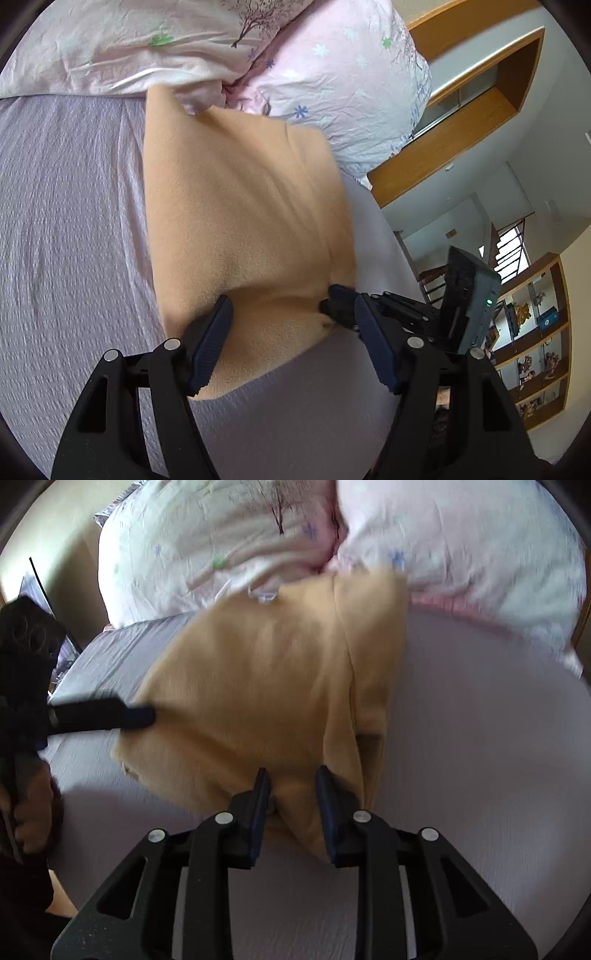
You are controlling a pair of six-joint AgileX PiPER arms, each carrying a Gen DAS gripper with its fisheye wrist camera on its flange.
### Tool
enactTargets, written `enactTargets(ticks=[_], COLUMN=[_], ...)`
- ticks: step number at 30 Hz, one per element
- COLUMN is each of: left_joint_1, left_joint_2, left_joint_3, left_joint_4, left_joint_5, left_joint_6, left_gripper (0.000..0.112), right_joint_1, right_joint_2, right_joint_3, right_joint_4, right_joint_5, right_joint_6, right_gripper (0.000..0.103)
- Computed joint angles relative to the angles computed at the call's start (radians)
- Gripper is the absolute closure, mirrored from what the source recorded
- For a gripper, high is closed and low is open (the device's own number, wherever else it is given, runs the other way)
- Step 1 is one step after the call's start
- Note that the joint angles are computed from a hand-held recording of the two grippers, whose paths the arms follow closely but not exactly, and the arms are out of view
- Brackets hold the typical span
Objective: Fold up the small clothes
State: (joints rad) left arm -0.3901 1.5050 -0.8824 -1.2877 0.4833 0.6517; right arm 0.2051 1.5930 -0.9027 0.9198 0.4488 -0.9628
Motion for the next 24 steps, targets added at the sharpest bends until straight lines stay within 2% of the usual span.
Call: enactTargets(ticks=[2,3,4,5,6,7,8,11,13,15,19,21,22,23,24], left_joint_1=[0.000,0.007,0.018,0.034,0.053,0.069,0.086,0.138,0.138,0.125,0.124,0.114,0.108,0.098,0.100], left_joint_2=[-0.002,-0.016,-0.033,-0.055,-0.079,-0.089,-0.088,-0.012,0.056,0.110,0.201,0.228,0.238,0.243,0.246], left_joint_3=[-0.002,-0.001,0.008,0.022,0.037,0.037,0.028,-0.050,-0.123,-0.179,-0.261,-0.292,-0.303,-0.307,-0.306], left_joint_4=[0.029,0.045,0.031,0.005,-0.018,-0.002,0.042,0.170,0.282,0.367,0.398,0.402,0.413,0.435,0.437], left_joint_5=[0.003,0.006,0.007,0.000,-0.020,-0.040,-0.050,-0.002,0.020,0.026,0.051,0.045,0.042,0.025,0.024], left_joint_6=[-0.027,-0.048,-0.042,-0.025,-0.014,-0.038,-0.090,-0.238,-0.338,-0.414,-0.457,-0.454,-0.466,-0.494,-0.503], left_gripper=[0.043,0.043,0.043,0.043,0.042,0.039,0.038,0.038,0.038,0.038,0.039,0.040,0.047,0.051,0.064], right_joint_1=[-0.060,-0.085,-0.113,-0.159,-0.199,-0.226,-0.254,-0.261,-0.239,-0.231,-0.230,-0.239,-0.230,-0.221,-0.219], right_joint_2=[-0.034,-0.051,-0.070,-0.076,-0.075,-0.075,-0.042,0.153,0.259,0.325,0.361,0.384,0.396,0.390,0.382], right_joint_3=[0.021,0.026,0.038,0.034,0.027,0.019,-0.021,-0.246,-0.375,-0.442,-0.467,-0.476,-0.485,-0.463,-0.443], right_joint_4=[0.060,0.087,0.152,0.235,0.294,0.332,0.346,0.251,0.170,0.136,0.151,0.180,0.174,0.192,0.223], right_joint_5=[0.071,0.103,0.140,0.199,0.240,0.263,0.286,0.360,0.384,0.418,0.435,0.478,0.469,0.447,0.443], right_joint_6=[-0.044,-0.064,-0.115,-0.165,-0.192,-0.193,-0.170,0.042,0.179,0.221,0.199,0.165,0.169,0.133,0.095], right_gripper=[0.077,0.075,0.068,0.050,0.037,0.016,0.013,0.013,0.018,0.023,0.024,0.039,0.058,0.064,0.068])
